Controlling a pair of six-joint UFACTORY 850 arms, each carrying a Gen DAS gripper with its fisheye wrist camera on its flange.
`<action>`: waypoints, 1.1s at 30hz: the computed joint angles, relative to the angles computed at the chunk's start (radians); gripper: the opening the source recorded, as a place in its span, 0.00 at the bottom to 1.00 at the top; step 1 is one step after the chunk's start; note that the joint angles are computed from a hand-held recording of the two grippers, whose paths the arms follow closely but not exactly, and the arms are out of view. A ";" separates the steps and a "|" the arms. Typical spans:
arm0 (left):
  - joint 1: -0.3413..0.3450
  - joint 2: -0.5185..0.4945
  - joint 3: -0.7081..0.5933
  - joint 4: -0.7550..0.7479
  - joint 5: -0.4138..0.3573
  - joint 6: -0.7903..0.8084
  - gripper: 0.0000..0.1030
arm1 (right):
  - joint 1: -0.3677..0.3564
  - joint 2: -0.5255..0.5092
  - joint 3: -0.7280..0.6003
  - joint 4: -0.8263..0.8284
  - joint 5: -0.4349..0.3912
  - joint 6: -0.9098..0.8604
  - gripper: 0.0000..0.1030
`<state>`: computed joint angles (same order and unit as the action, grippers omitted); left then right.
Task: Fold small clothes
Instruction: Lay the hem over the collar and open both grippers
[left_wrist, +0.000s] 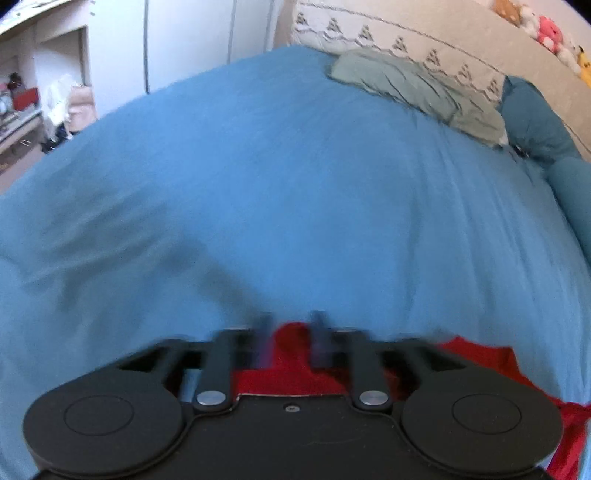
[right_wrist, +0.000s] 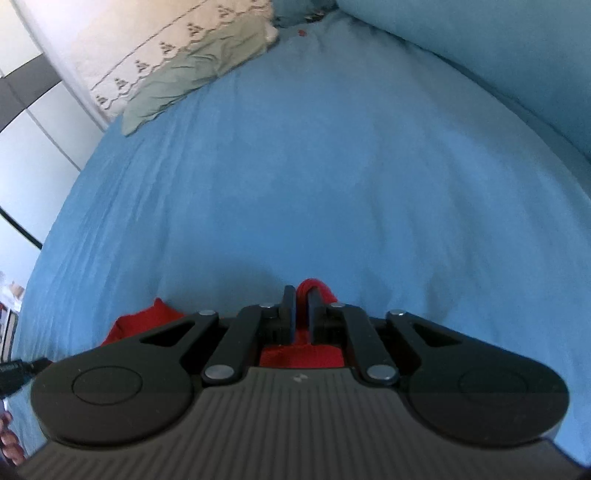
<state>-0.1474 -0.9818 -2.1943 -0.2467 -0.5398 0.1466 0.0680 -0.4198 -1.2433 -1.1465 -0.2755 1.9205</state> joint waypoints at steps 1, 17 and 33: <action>0.001 0.038 0.053 0.003 0.031 0.003 0.79 | -0.001 0.005 0.003 -0.024 0.001 0.010 0.57; 0.017 0.350 0.690 -0.189 0.152 0.548 0.95 | 0.181 0.064 0.227 -0.182 -0.097 0.212 0.85; -0.030 0.476 0.735 -0.097 0.077 0.523 1.00 | 0.205 0.278 0.347 0.137 -0.137 -0.198 0.88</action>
<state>-0.1773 -0.5055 -1.4595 -0.3434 -0.4628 0.6693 0.2734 -0.1420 -0.8961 -1.0100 -0.4121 1.7224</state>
